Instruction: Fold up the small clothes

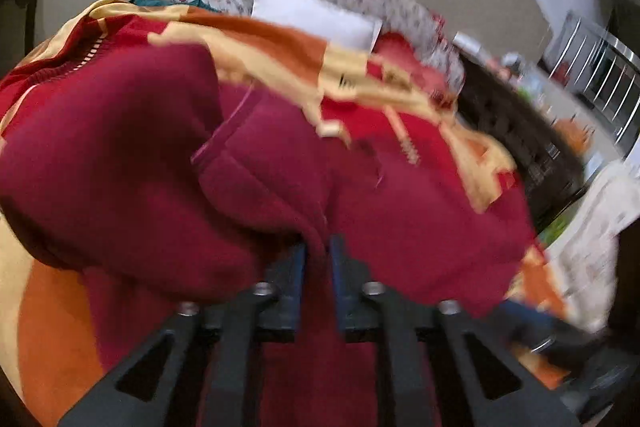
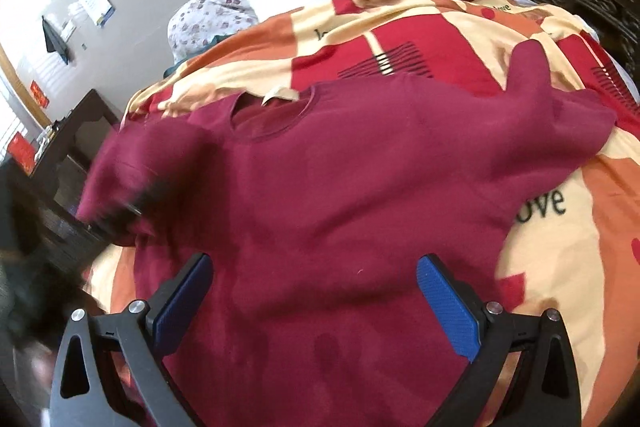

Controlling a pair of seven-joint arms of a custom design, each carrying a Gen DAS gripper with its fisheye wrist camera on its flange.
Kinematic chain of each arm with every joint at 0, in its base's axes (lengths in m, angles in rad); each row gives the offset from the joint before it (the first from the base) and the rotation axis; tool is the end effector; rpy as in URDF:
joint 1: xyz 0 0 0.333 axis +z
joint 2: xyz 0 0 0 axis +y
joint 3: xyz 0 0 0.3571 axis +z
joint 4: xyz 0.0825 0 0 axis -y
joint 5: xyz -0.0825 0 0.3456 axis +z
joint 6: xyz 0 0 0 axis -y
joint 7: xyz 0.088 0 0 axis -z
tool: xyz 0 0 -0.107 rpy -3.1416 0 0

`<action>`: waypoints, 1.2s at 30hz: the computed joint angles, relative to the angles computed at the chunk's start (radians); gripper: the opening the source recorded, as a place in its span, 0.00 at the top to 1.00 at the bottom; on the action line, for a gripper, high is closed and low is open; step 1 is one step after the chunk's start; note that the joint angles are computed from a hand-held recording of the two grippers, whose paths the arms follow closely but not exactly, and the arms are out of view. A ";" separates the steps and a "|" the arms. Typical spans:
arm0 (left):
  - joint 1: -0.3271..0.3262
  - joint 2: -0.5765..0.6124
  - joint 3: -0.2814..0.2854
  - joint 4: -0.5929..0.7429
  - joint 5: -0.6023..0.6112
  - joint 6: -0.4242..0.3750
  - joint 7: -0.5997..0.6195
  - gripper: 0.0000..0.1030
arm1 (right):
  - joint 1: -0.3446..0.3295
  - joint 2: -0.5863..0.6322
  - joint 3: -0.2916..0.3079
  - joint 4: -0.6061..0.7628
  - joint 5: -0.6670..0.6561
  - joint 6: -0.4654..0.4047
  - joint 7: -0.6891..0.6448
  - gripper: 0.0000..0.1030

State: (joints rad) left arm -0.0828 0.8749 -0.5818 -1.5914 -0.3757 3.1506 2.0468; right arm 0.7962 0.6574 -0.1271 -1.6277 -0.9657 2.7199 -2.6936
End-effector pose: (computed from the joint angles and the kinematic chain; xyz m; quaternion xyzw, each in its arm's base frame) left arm 0.6686 -0.3246 0.3034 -0.5014 0.7575 -0.4160 0.0417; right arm 0.5285 0.4799 0.3298 -0.4817 0.7997 -0.1651 0.3181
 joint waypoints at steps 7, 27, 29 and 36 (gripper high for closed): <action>0.253 -0.104 -0.230 -0.251 -0.003 0.105 0.127 0.22 | -0.042 0.019 0.020 0.035 0.022 0.043 -0.087 0.00; 0.220 -0.166 0.022 -0.287 0.048 0.274 -0.209 0.10 | -0.001 0.231 -0.057 0.317 0.217 -0.050 -0.381 0.94; 0.247 -0.170 -0.003 -0.296 0.080 0.285 -0.238 0.10 | -0.006 0.208 -0.068 0.271 0.199 0.019 -0.360 0.94; 0.193 -0.205 0.070 -0.305 0.133 0.325 -0.316 0.10 | 0.165 -0.008 -0.276 0.035 -0.060 -0.107 -0.082 0.94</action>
State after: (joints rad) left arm 0.1102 0.6695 -0.5121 -1.8968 -0.2427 3.4755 1.7307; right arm 0.9609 0.6493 -0.4026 -1.5926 -1.0256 2.6132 -2.7757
